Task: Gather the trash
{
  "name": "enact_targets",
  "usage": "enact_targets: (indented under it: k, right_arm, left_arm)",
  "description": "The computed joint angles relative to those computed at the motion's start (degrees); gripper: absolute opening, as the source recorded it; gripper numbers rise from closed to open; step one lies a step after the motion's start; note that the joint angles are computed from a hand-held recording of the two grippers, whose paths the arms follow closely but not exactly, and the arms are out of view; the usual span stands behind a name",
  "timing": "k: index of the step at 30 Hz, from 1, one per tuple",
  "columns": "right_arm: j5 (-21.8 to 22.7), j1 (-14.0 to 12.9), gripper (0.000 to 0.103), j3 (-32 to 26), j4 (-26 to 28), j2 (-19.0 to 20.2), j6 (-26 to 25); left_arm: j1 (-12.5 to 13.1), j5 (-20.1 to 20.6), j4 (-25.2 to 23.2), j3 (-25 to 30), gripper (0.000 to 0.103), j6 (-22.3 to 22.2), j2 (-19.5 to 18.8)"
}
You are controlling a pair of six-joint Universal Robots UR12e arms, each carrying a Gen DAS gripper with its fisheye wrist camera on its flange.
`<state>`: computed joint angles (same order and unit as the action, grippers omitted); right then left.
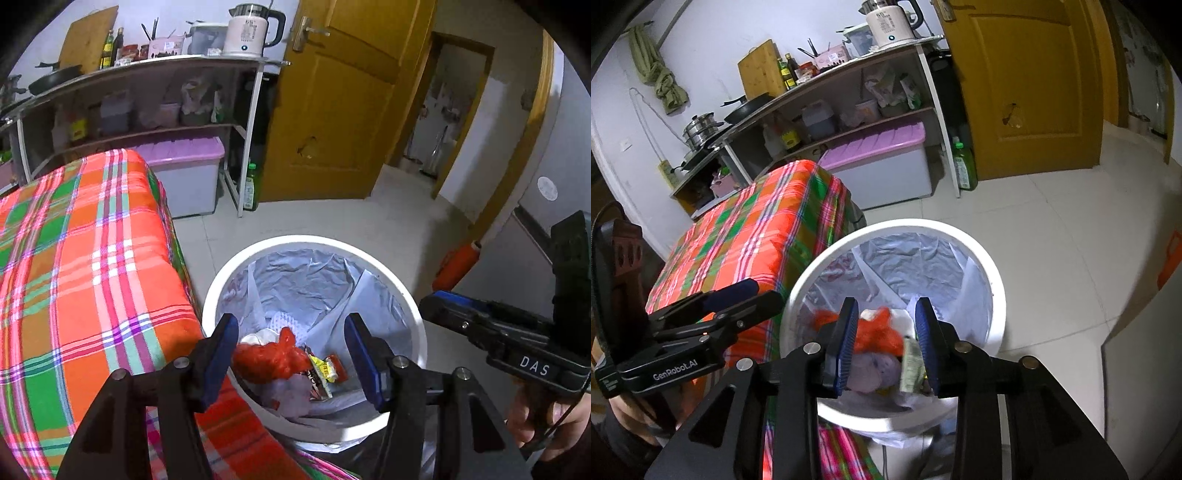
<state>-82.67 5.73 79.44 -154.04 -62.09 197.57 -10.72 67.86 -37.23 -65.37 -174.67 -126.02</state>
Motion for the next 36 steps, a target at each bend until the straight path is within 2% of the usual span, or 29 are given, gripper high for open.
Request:
enact_targets:
  k: [12, 20, 28, 36]
  right_arm:
    - [-3.00, 2.28, 0.033, 2.14, -3.90, -2.73, -3.21]
    - [-3.55, 3.73, 0.033, 4.19, -6.59, -4.55, -5.54]
    - [-3.52, 4.57, 0.033, 6.18, -8.50, -5.94, -6.64]
    - [-4.17, 5.22, 0.038, 8.55, -10.30, -7.45, -7.38]
  left_arm:
    - [1.02, -0.25, 8.73, -7.75, 0.059, -1.21, 6.01]
    - [1.35, 1.33, 13.48, -12.74, 0.059, -2.56, 9.80]
    - [1.68, 2.96, 16.40, -16.41, 0.059, -3.00, 12.45]
    - [1.90, 4.28, 18.46, -19.66, 0.059, -3.37, 14.48]
